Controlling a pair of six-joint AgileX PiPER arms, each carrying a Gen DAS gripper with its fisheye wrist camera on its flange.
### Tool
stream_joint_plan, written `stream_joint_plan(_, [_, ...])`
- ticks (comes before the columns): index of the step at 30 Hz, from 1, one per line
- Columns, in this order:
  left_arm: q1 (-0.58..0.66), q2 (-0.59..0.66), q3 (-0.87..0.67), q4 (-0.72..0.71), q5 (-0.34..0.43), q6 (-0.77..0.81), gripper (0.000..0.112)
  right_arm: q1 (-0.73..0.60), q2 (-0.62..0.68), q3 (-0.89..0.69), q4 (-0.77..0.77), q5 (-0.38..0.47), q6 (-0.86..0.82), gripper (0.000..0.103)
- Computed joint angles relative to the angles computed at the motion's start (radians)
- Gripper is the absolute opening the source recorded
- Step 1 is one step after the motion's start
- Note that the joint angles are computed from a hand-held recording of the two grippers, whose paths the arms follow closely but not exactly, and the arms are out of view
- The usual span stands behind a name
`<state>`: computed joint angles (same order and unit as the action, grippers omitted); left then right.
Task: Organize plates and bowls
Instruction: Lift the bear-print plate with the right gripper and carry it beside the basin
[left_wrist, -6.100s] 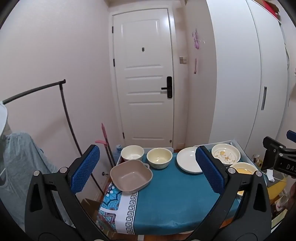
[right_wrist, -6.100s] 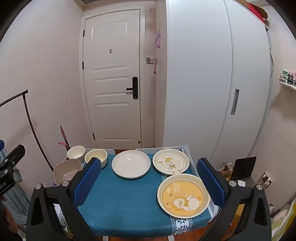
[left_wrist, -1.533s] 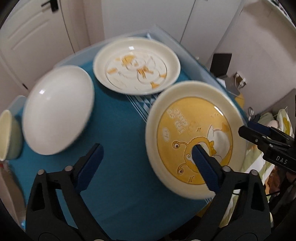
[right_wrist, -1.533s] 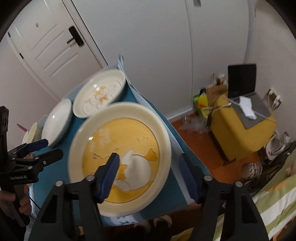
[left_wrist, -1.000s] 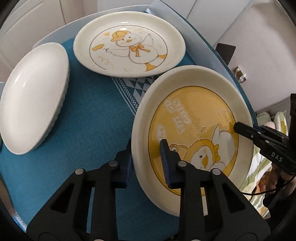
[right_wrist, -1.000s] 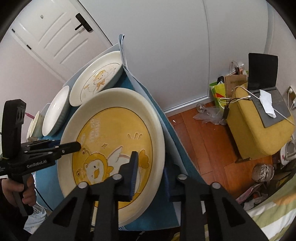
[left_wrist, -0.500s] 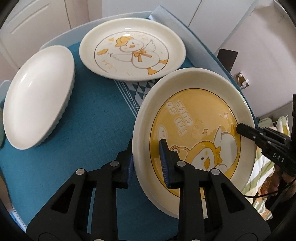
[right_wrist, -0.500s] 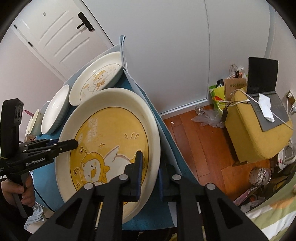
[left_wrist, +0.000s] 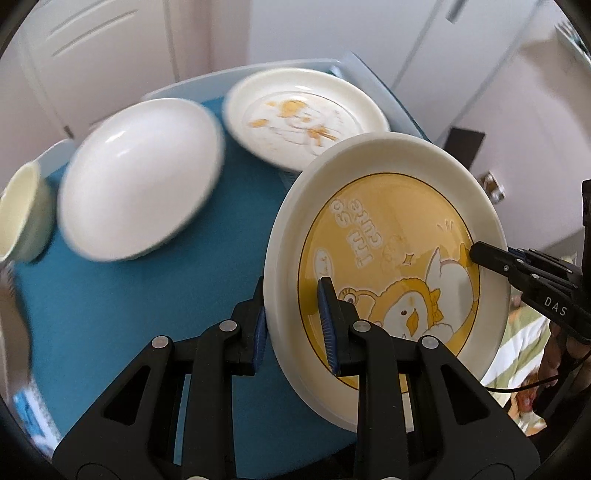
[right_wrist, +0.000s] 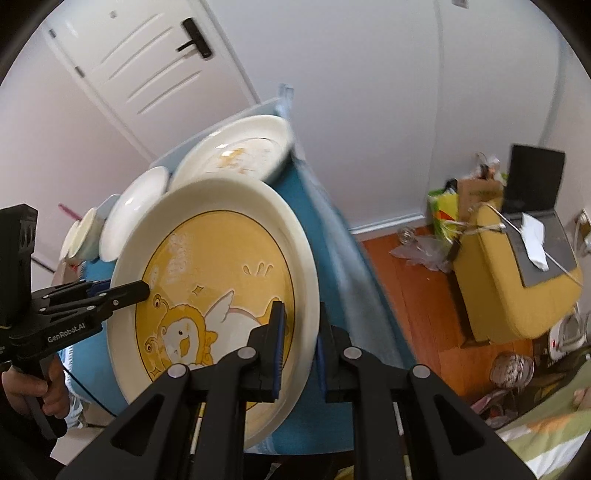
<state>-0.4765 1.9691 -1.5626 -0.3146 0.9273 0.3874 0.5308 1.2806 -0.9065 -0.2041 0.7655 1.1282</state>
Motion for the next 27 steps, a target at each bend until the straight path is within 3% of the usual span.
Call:
stream_joint_plan(8, [0.223, -0.136, 0.104, -0.004, 0.018, 0.031, 0.023, 0.057, 0.231, -0.296, 0.081, 0.003, -0.197, 0.014])
stream_joint_plan(13, [0.400, -0.164, 0.128, -0.005, 0.046, 0.093, 0.022, 0.111, 0.447, -0.545, 0.162, 0.025, -0.314, 0.014])
stream_joint_plan(20, [0.612, -0.104, 0.116, -0.015, 0.070, 0.213, 0.022, 0.188, 0.745, -0.915, 0.236, 0.137, -0.373, 0.014])
stream_joint_plan(27, [0.703, -0.003, 0.066, -0.038, 0.066, 0.298, 0.022, 0.221, 0.957, -1.214, 0.241, 0.263, -0.381, 0.014])
